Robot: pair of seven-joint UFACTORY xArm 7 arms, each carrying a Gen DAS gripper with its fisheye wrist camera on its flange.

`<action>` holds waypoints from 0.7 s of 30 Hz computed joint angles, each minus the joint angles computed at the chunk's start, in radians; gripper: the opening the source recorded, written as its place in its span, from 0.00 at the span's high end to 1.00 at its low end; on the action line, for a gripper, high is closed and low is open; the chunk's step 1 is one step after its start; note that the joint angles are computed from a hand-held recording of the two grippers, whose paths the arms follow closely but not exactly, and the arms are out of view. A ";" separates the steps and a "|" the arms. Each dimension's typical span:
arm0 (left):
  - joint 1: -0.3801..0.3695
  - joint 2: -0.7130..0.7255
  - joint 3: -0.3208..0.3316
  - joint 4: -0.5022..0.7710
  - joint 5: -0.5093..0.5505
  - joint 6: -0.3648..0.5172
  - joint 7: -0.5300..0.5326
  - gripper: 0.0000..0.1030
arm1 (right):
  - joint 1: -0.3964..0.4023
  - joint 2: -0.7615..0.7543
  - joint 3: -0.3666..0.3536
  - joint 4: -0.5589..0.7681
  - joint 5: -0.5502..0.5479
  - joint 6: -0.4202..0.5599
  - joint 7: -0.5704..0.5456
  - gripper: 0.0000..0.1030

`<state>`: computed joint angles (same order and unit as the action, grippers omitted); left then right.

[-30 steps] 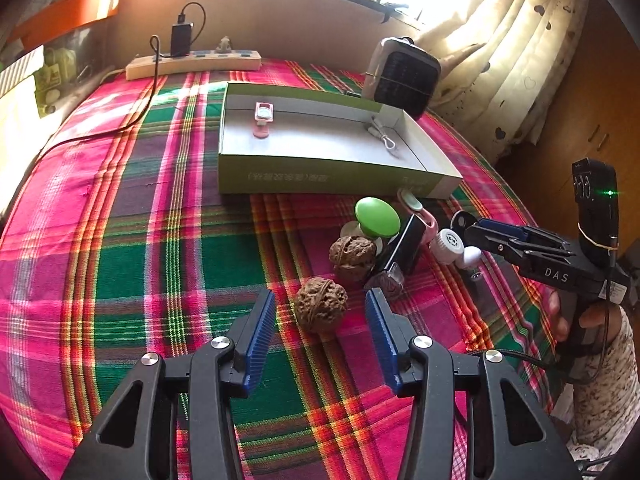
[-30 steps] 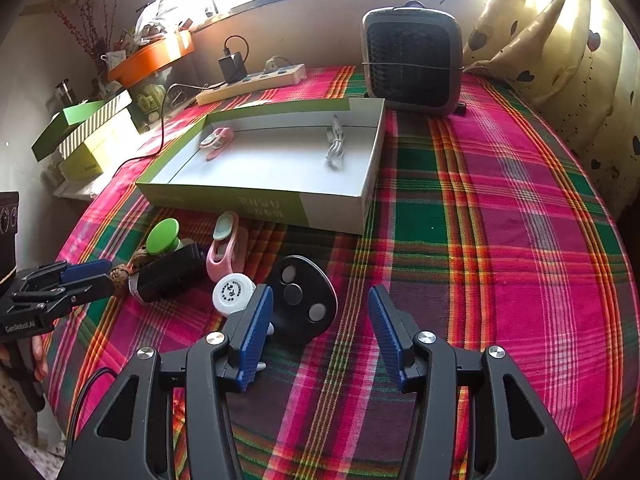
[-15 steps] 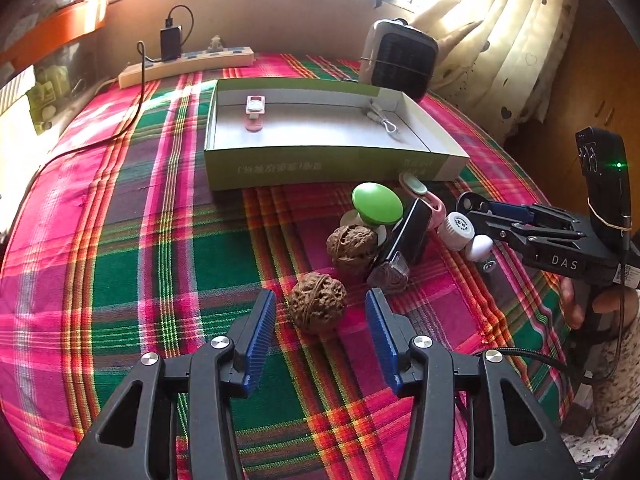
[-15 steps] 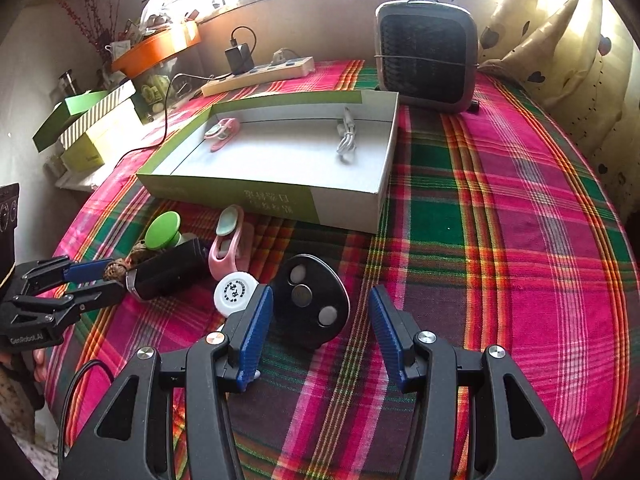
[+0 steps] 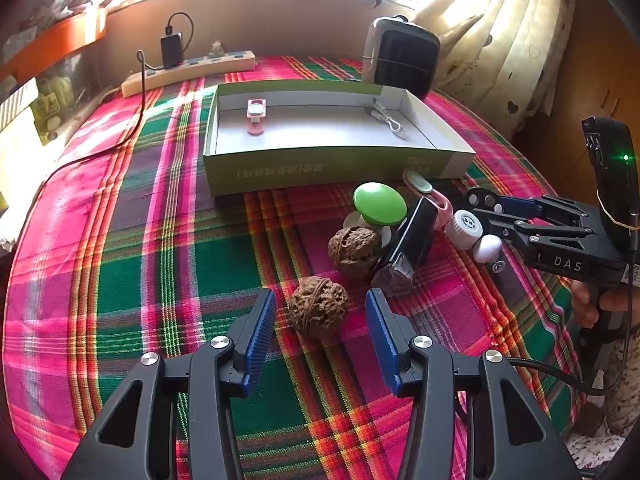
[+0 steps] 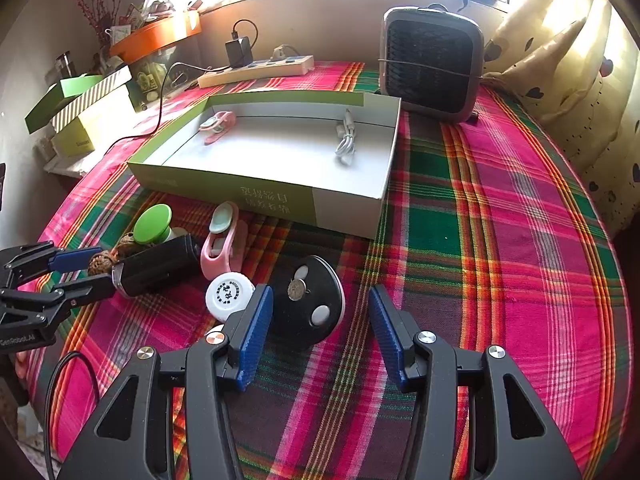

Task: Organize objects
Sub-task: 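Move the left tool to a walnut while the right tool moves to the black dotted disc, then close the left tool on the walnut while the right tool grasps the black disc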

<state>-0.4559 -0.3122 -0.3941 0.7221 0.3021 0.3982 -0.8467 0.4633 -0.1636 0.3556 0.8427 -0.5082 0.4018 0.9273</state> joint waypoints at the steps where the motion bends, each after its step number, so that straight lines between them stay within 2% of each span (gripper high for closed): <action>1: 0.000 0.000 0.000 -0.001 0.000 -0.001 0.000 0.56 | 0.000 0.001 0.001 0.002 -0.002 0.001 0.003 0.51; 5: 0.007 0.000 -0.008 0.002 0.014 0.007 -0.013 0.58 | 0.001 -0.001 0.000 -0.001 -0.004 -0.003 0.005 0.59; 11: 0.018 -0.001 -0.016 0.008 0.043 0.029 -0.043 0.69 | 0.002 -0.004 0.000 -0.006 0.001 -0.009 -0.002 0.67; 14: 0.021 -0.004 -0.017 0.006 0.054 0.033 -0.057 0.74 | 0.000 -0.005 0.001 -0.007 0.003 -0.011 -0.002 0.67; 21: 0.023 -0.002 -0.021 0.008 0.075 0.035 -0.071 0.74 | -0.001 -0.006 0.003 -0.009 0.002 -0.012 0.001 0.67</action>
<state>-0.4332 -0.3141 -0.4151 0.7303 0.3767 0.4334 -0.9180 0.4620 -0.1698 0.3588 0.8341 -0.5057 0.3898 0.9281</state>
